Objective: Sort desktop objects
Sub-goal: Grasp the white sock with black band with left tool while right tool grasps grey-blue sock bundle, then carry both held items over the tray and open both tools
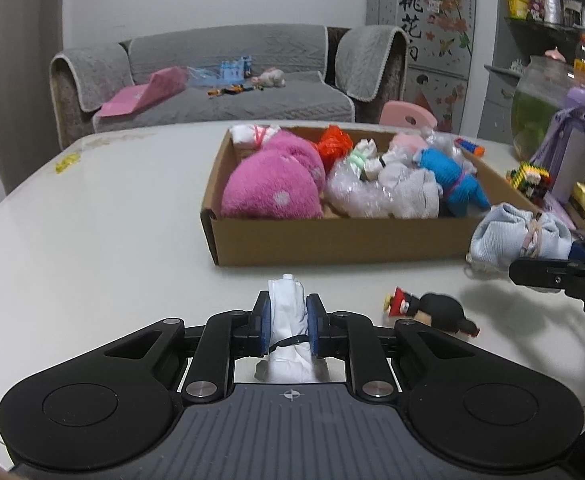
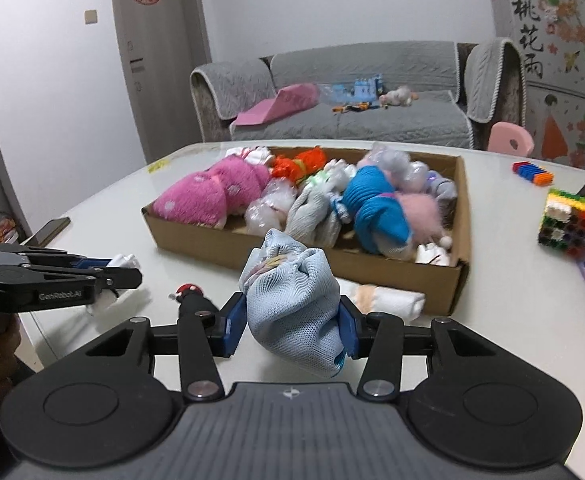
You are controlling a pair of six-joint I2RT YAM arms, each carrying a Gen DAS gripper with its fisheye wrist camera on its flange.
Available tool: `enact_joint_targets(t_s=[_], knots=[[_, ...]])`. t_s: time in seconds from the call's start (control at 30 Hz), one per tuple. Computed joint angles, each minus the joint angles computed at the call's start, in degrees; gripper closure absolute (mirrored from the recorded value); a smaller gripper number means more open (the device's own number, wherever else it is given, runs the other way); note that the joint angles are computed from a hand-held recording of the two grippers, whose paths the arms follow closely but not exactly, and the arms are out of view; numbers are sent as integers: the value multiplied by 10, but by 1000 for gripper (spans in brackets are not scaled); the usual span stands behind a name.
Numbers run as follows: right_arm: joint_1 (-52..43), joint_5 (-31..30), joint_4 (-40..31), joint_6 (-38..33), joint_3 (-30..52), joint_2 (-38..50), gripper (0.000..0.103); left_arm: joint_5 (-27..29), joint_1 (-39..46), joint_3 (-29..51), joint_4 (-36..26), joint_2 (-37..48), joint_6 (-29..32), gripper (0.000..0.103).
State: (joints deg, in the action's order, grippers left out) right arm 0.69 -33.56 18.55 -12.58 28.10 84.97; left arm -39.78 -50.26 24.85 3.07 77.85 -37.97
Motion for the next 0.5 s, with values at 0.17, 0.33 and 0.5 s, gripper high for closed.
enact_joint_targets(t_s=[0.17, 0.33, 0.5], knots=[[-1, -3, 4, 5, 0, -13, 59, -1, 5, 2, -15, -30, 6, 80], [-16, -20, 10, 15, 8, -26, 59, -6, 17, 27, -47, -67, 36, 80], [-27, -25, 12, 26, 28, -32, 59, -7, 39, 82, -79, -62, 80, 80]])
